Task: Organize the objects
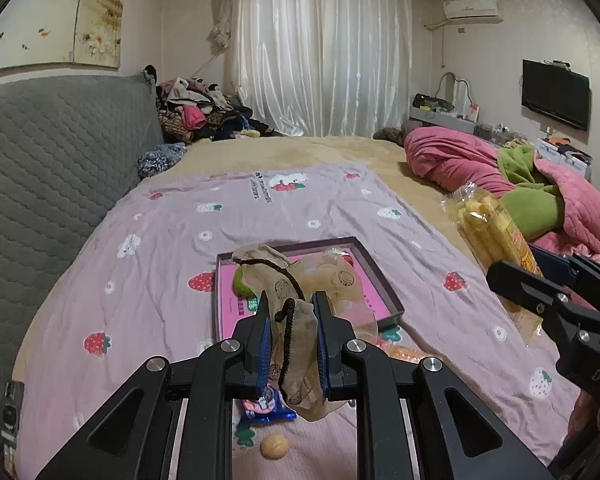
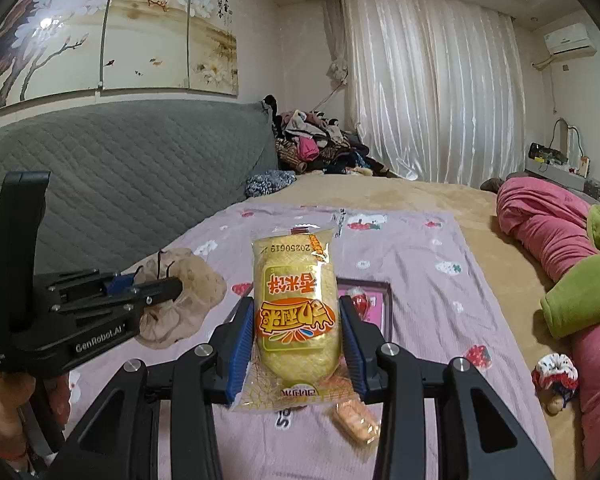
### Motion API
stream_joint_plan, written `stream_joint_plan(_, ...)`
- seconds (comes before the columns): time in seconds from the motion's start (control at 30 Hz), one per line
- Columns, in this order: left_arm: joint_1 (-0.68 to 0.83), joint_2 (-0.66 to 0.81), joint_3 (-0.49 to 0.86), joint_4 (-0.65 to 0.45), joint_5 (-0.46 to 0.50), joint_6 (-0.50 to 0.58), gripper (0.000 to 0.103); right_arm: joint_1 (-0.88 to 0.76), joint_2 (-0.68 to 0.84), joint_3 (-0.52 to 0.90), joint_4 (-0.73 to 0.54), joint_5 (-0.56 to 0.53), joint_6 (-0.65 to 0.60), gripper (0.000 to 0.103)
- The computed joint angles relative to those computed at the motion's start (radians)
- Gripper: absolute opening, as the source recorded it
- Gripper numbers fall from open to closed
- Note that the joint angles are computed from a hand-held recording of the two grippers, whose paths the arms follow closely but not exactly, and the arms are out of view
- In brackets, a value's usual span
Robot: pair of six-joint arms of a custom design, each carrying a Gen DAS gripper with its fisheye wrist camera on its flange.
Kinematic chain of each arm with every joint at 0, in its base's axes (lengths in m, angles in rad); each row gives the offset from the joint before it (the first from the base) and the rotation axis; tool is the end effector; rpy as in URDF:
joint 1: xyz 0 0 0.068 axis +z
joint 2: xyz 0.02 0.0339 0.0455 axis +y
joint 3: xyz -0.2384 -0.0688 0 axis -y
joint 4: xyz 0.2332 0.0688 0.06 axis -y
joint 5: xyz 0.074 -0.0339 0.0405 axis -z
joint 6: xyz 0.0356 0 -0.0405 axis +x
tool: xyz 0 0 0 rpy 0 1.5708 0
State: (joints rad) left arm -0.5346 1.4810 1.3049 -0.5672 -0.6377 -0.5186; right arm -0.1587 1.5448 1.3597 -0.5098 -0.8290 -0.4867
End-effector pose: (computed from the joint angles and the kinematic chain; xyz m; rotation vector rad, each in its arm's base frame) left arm 0.2812 -0.1419 0.2997 -0.2912 2.1290 0.1376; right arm 0.3294 -0.0261 0.3051 -0.7400 1.9240 0.5427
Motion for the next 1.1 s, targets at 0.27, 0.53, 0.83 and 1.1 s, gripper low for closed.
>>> stream_joint_plan(0.27, 0.103, 0.021, 0.009, 0.068, 0.071, 0.061, 0.018, 0.05, 0.069, 0.077, 0.044, 0.045, 0.059, 0.041)
stream_joint_plan(0.53, 0.191, 0.092, 0.056, 0.141, 0.138, 0.125, 0.019, 0.099, 0.189, 0.189, 0.086, 0.09, 0.127, 0.041)
stream_joint_plan(0.83, 0.273, 0.251, 0.137, 0.239, 0.177, 0.198, 0.019, 0.153, 0.301, 0.261, 0.189, 0.137, 0.19, 0.041)
stream_joint_plan(1.1, 0.353, 0.373, 0.188, 0.333, 0.264, 0.213, 0.019, 0.2, 0.464, 0.381, 0.218, 0.142, 0.246, 0.041)
